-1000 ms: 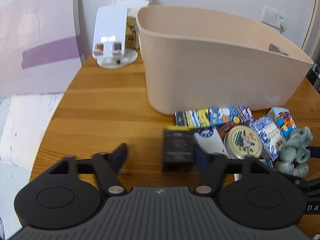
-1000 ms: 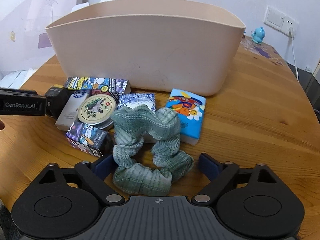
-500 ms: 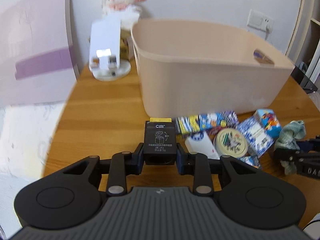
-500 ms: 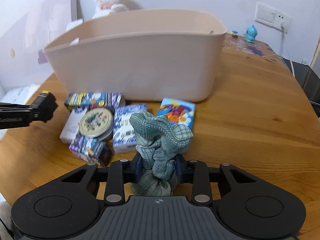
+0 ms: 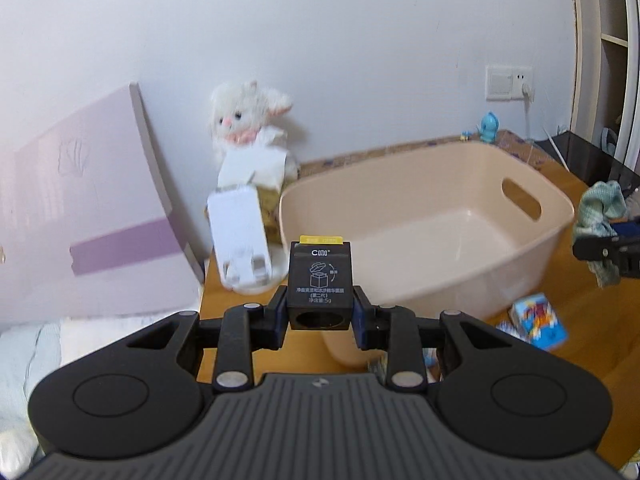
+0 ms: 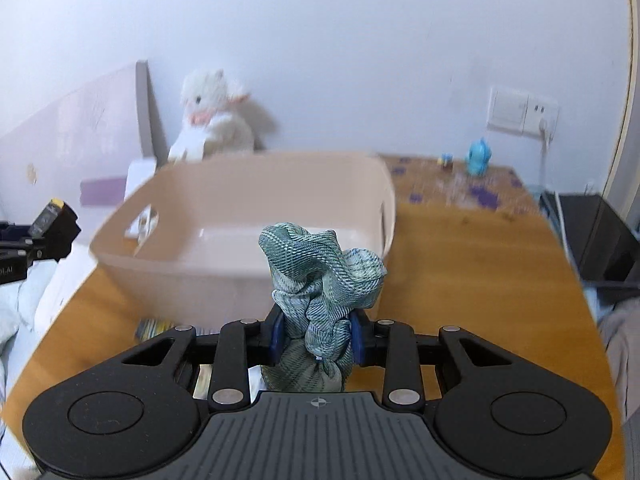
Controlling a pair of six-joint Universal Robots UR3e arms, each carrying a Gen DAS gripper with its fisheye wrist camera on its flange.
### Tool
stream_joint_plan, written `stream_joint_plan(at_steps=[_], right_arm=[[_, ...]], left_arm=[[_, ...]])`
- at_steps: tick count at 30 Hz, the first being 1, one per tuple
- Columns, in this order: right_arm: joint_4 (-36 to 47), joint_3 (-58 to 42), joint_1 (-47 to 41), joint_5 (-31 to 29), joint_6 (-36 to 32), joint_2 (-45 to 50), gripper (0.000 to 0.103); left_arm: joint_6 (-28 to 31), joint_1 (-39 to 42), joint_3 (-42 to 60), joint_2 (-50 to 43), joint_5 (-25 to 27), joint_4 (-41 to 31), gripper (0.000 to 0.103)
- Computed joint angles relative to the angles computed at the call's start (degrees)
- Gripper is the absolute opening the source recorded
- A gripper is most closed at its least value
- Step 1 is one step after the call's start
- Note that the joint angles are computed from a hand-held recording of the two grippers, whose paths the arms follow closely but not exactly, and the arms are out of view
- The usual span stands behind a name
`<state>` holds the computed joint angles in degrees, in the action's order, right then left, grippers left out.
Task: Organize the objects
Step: 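Lift both held items over the basket and open both grippers to drop them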
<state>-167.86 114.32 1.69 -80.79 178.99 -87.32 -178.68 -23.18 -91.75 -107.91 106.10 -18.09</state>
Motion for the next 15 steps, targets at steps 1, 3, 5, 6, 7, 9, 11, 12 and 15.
stream_joint_plan(at_steps=[1,3,5,6,7,9,11,12,15], right_arm=[[0.42,-1.61,-0.27,0.18,-0.06,0.94,0.03],[2.04,-5.75,-0.78,0.87,-0.15,3.37,0.03],[3.52,-10.43,-0.83,1.06,-0.4,6.53,0.03],[4.17,-12.9,-0.54,0.69,-0.53,8.32,0.03],[4.78,-15.25,-0.38,0.36,-0.6,9.9,0.03],[6.36,-20.15,-0.18,-0.08,-0.52,13.22,0.03],[9.09,-25.61,0.24,-0.79,-0.14,16.68,0.03],[10.35,-27.7,0.56,-1.02,-0.18,18.08,0.03],[15.15,-34.01,1.85,-1.91,-1.15,22.48,0.03]], left_arm=[[0.07,0.01,2.33,-1.49,-0.27,-0.6,0.034],[-0.34,0.18,7.7,-4.74,-1.07,-2.59,0.034],[-0.74,0.45,12.84,-8.25,-1.8,-4.3,0.034],[-0.76,0.37,15.46,-10.19,-1.66,-4.97,0.034],[-0.83,0.19,18.36,-12.29,-1.4,-5.93,0.034],[-1.22,0.21,24.68,-16.47,-2.11,-9.03,0.034],[-2.31,0.38,30.59,-20.33,-3.43,-12.36,0.034],[-2.92,0.43,33.23,-22.05,-3.94,-14.05,0.034],[-4.09,0.29,41.32,-27.51,-4.57,-19.5,0.034]])
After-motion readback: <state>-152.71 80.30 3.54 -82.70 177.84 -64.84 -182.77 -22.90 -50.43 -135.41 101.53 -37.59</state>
